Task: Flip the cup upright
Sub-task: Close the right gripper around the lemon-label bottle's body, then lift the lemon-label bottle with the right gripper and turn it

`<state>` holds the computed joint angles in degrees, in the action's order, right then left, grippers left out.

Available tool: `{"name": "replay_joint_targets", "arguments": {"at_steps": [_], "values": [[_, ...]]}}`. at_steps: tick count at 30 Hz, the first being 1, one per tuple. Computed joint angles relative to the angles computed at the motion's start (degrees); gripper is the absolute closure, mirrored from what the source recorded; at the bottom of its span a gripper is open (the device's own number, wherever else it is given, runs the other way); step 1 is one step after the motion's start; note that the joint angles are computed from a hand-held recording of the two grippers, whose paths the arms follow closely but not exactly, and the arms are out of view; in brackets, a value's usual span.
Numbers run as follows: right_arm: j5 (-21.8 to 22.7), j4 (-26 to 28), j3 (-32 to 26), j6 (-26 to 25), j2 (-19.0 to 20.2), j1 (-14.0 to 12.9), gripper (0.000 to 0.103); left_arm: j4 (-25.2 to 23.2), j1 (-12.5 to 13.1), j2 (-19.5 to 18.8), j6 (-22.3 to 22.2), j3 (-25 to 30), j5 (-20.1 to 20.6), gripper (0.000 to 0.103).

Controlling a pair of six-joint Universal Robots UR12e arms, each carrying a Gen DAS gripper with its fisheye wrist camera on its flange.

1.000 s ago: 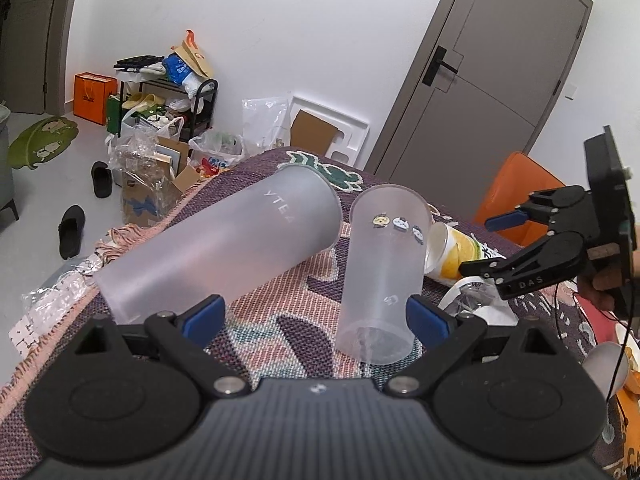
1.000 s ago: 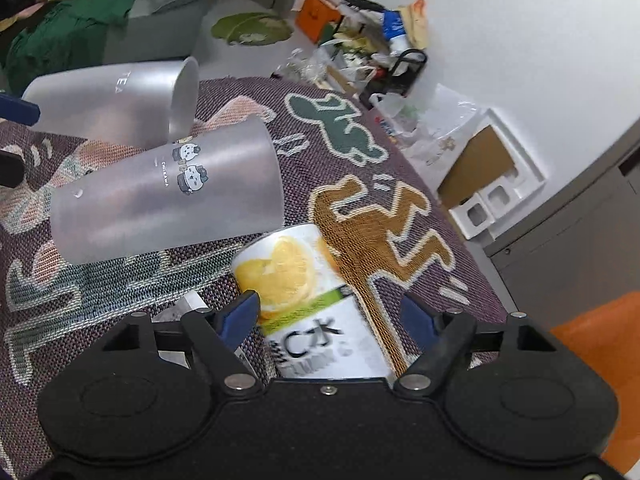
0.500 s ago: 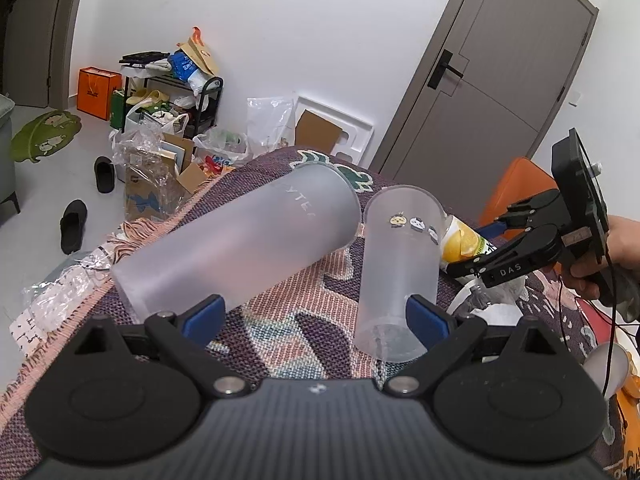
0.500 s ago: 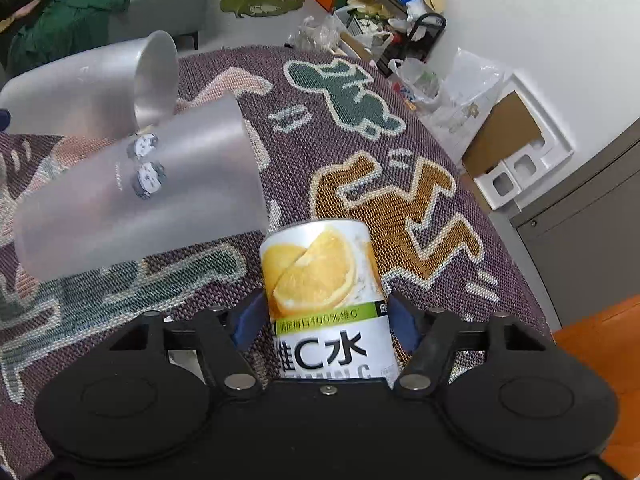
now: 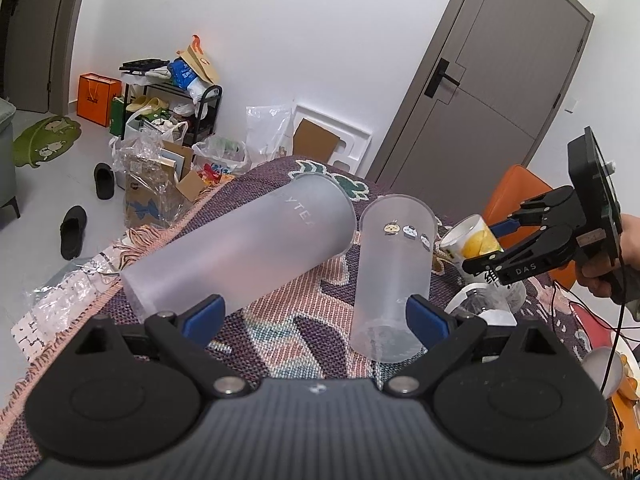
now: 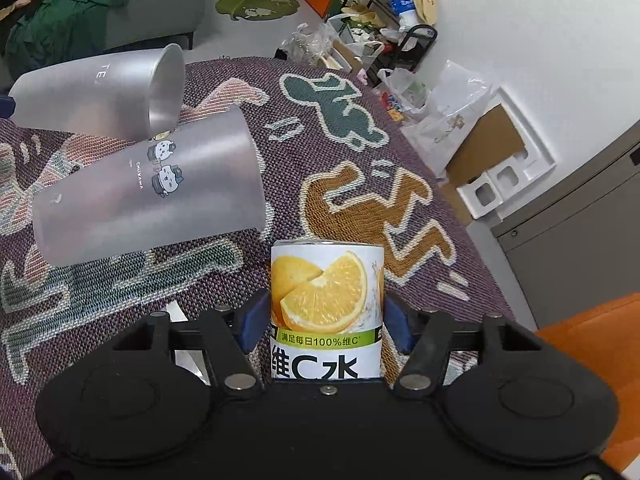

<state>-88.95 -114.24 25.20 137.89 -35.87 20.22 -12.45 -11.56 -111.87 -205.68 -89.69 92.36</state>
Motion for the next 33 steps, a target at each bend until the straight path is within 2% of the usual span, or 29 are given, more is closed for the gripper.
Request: {"name": "replay_joint_targets", "arguments": {"at_steps": [6,21,33], "values": [[-0.46,-3.57,3.34,0.52,-2.13,-0.25,0.046,0.72,-0.19,0.20,0.57,-0.11,0.02,0.007],[0.96,-15.28,19.72,3.41,-11.85,-0.93,0.046,1.68,-1.08,0.53,2.16,-0.20,-0.79,0.007],[1.37,-22.39,31.80,4.32,-19.89,-0.69,0.046,2.89,-1.87,1.95,3.27,-1.94,-1.78,0.007]]}}
